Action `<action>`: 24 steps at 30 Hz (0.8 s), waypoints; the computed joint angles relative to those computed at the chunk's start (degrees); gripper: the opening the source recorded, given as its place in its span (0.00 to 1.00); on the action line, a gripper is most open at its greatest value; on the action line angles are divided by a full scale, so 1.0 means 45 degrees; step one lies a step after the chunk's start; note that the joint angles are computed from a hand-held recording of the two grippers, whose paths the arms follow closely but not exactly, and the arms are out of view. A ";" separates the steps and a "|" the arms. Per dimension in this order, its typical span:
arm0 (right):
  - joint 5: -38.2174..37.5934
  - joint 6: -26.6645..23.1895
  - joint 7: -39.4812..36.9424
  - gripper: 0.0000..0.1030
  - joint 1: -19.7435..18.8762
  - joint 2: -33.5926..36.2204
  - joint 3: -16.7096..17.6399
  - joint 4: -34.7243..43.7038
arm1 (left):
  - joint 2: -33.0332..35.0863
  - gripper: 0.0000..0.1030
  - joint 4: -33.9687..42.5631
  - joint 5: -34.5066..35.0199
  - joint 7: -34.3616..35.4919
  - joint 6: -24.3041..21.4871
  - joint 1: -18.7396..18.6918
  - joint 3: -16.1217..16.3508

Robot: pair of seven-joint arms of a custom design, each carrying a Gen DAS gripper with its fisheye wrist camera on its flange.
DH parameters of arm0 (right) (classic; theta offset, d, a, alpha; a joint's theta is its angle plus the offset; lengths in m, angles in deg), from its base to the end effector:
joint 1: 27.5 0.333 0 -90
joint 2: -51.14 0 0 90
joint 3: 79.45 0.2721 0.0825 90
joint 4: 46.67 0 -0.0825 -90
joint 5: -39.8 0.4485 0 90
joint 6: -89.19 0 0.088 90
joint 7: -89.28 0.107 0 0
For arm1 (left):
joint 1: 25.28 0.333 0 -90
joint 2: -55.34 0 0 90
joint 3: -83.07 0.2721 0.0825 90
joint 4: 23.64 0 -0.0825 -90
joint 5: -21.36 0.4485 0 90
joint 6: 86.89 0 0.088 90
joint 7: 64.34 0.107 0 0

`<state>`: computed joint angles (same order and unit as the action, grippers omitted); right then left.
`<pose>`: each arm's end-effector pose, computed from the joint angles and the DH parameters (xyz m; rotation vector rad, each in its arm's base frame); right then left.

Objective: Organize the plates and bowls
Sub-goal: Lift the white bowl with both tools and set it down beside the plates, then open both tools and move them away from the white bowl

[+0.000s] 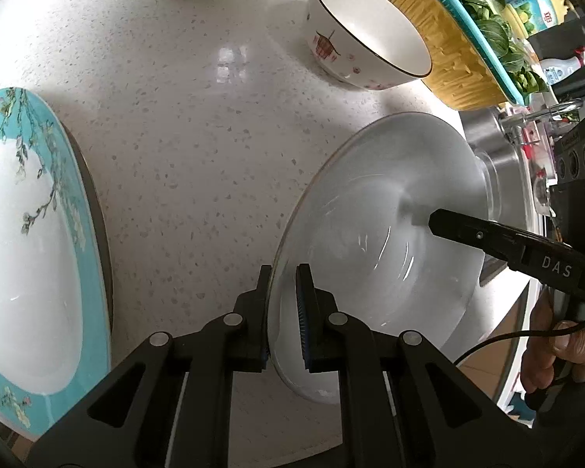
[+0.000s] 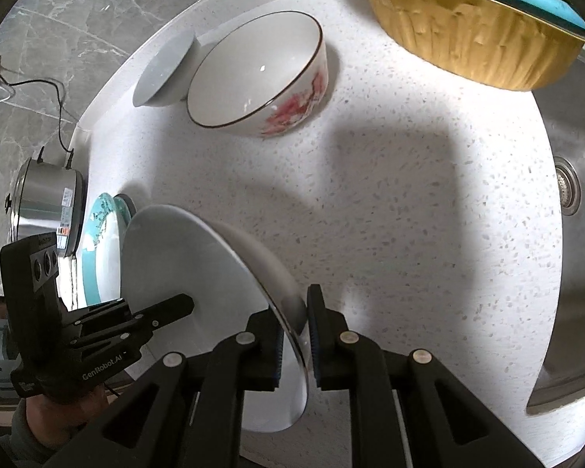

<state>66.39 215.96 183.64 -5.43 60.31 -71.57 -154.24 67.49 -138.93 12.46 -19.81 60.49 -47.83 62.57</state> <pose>0.5736 0.3452 0.3747 -2.1380 1.7582 0.4053 0.4889 -0.4487 0.3123 2.2420 -1.8729 0.5313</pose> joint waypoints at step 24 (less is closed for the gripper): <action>0.1637 0.1537 -0.0248 0.66 -0.0288 -0.1281 -0.0137 -0.1678 | -0.1733 0.89 -0.1332 0.0572 -0.0865 0.0788 -0.0094 0.0193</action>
